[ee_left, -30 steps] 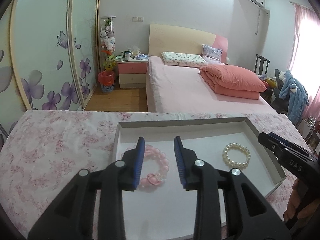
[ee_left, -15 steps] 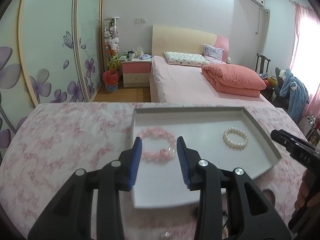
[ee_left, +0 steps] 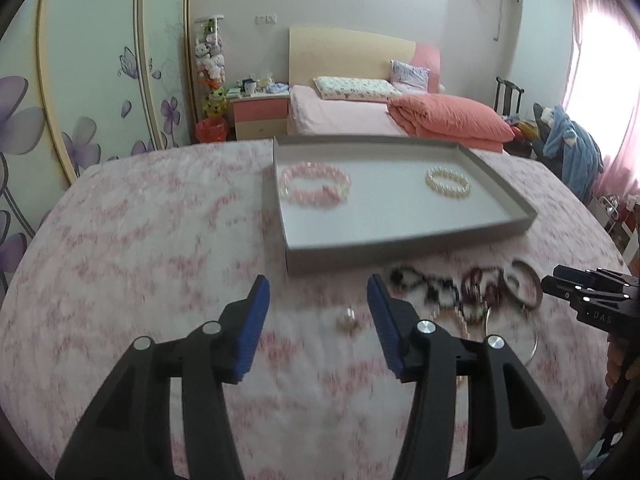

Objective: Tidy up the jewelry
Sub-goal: 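Withdraw both tools from the tray back toward the remaining jewelry, then grasp the pearl pendant with the left tool while the right tool grasps the silver cuff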

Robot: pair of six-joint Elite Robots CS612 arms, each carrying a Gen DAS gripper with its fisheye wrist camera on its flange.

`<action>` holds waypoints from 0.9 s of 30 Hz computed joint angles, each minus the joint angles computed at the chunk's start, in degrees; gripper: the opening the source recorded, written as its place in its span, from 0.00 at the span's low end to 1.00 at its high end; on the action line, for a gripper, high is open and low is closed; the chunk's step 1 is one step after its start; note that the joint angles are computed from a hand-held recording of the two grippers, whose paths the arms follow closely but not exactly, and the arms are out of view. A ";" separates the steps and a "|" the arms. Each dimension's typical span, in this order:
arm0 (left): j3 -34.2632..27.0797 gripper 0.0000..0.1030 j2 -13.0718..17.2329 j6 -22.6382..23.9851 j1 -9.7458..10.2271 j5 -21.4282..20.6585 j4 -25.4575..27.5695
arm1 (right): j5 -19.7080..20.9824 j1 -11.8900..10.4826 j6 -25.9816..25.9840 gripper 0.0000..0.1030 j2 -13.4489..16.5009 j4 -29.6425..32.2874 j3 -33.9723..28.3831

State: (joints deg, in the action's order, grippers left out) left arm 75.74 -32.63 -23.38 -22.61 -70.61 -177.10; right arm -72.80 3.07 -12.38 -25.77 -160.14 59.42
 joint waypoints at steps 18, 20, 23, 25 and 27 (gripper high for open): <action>1.83 0.54 -0.20 -2.66 0.15 -2.21 0.15 | -4.49 2.06 -6.33 0.52 -0.37 -0.68 1.55; 1.83 0.55 -0.19 -2.66 0.14 -2.21 0.17 | -5.02 2.34 -6.23 0.55 0.00 -0.31 0.70; 1.83 0.58 -0.19 -2.62 0.18 -2.33 0.32 | -5.47 2.66 -5.50 0.60 0.47 0.23 -0.30; 1.62 0.58 -0.15 -2.31 0.12 -2.41 0.70 | -6.05 2.89 -4.61 0.63 0.85 0.79 -1.17; 1.31 0.58 -0.06 -1.85 -0.02 -2.34 1.20 | -6.55 3.07 -3.80 0.67 1.25 1.45 -2.08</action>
State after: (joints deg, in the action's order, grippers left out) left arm 77.05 -32.70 -25.22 -22.63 -72.95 -175.91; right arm -79.35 6.13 -16.18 -24.51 -158.69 57.34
